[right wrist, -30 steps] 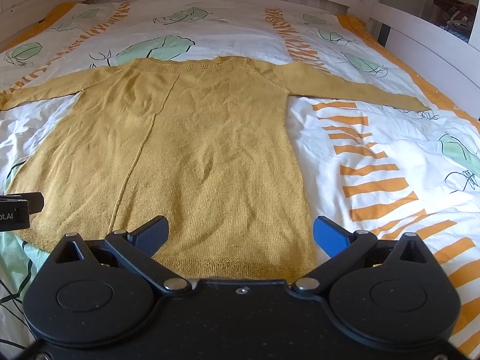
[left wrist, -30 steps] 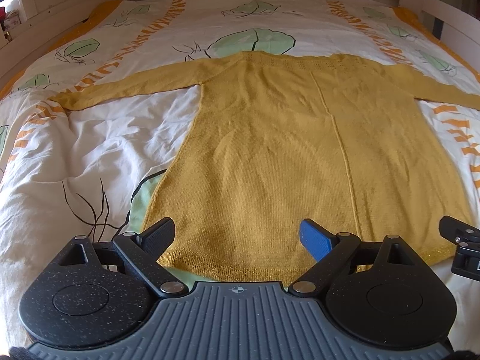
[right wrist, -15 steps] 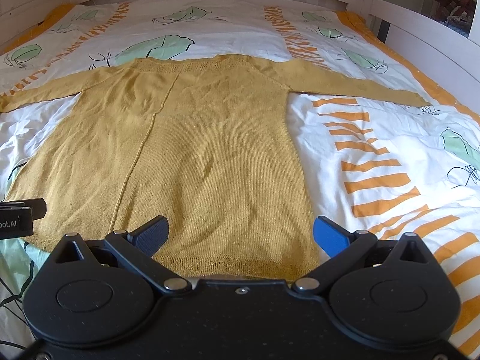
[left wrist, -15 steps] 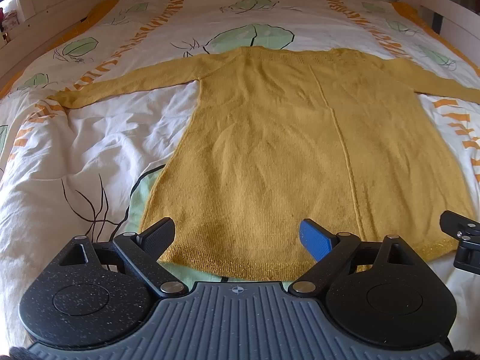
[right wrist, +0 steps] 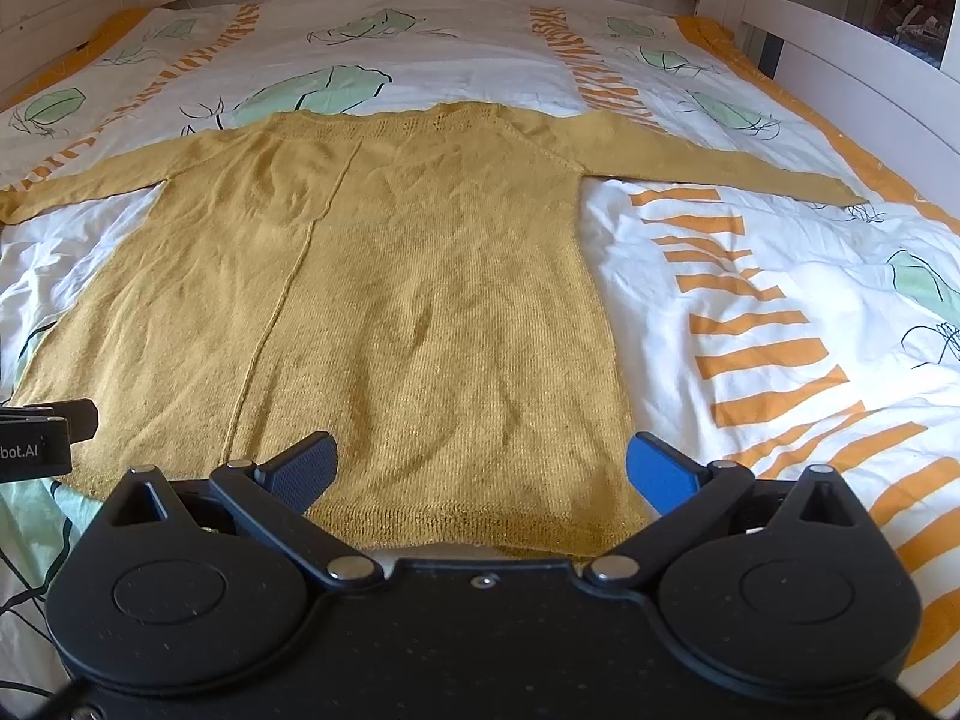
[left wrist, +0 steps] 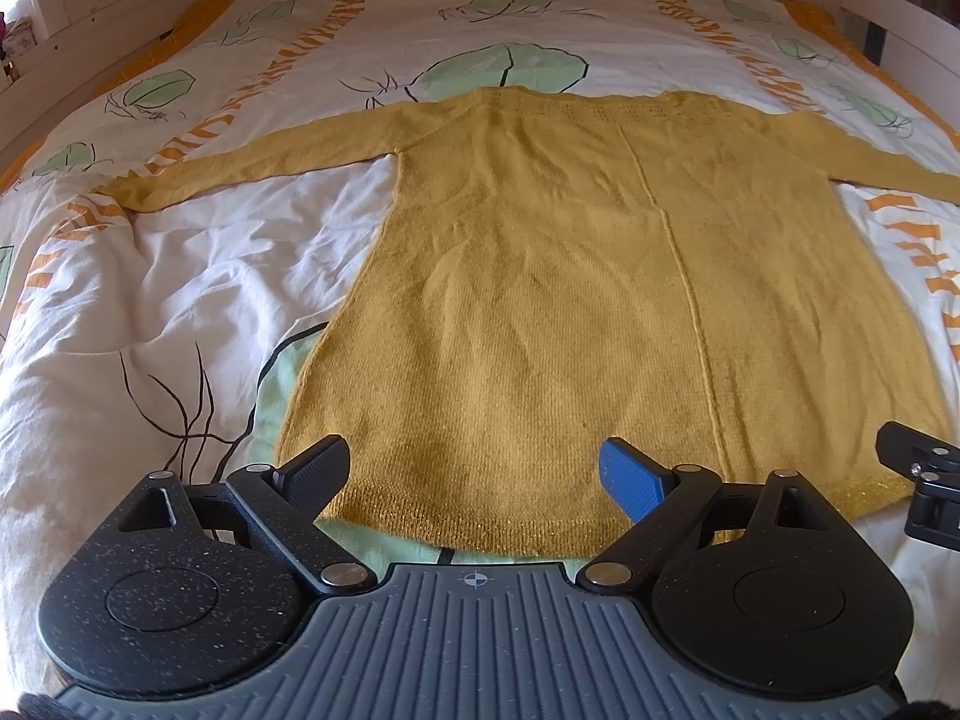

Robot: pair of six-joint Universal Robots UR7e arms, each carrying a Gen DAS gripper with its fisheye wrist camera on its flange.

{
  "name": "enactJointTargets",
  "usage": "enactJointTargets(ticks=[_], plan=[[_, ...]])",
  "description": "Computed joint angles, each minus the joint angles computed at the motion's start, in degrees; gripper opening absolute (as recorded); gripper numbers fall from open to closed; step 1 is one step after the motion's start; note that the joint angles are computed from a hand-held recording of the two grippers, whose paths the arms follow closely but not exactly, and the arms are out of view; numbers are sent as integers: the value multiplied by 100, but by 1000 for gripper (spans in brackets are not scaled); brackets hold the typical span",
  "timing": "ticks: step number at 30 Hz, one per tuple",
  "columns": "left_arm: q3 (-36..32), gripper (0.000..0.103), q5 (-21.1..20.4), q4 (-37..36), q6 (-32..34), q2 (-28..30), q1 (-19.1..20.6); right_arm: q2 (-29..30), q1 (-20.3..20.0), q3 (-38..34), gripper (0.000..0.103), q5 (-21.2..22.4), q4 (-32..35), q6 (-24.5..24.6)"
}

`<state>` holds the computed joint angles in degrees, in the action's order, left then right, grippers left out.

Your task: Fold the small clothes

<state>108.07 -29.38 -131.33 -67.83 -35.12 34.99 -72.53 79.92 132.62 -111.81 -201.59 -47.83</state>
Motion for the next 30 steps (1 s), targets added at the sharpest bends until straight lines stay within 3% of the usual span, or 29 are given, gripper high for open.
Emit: enactJointTargets(ticks=[17, 30], plan=[[-63, 91, 59, -186, 240, 49, 105, 131, -10, -159, 102, -23, 211, -33], [-627, 91, 538, -673, 1236, 349, 554, 507, -68, -823, 102, 52, 711, -66]])
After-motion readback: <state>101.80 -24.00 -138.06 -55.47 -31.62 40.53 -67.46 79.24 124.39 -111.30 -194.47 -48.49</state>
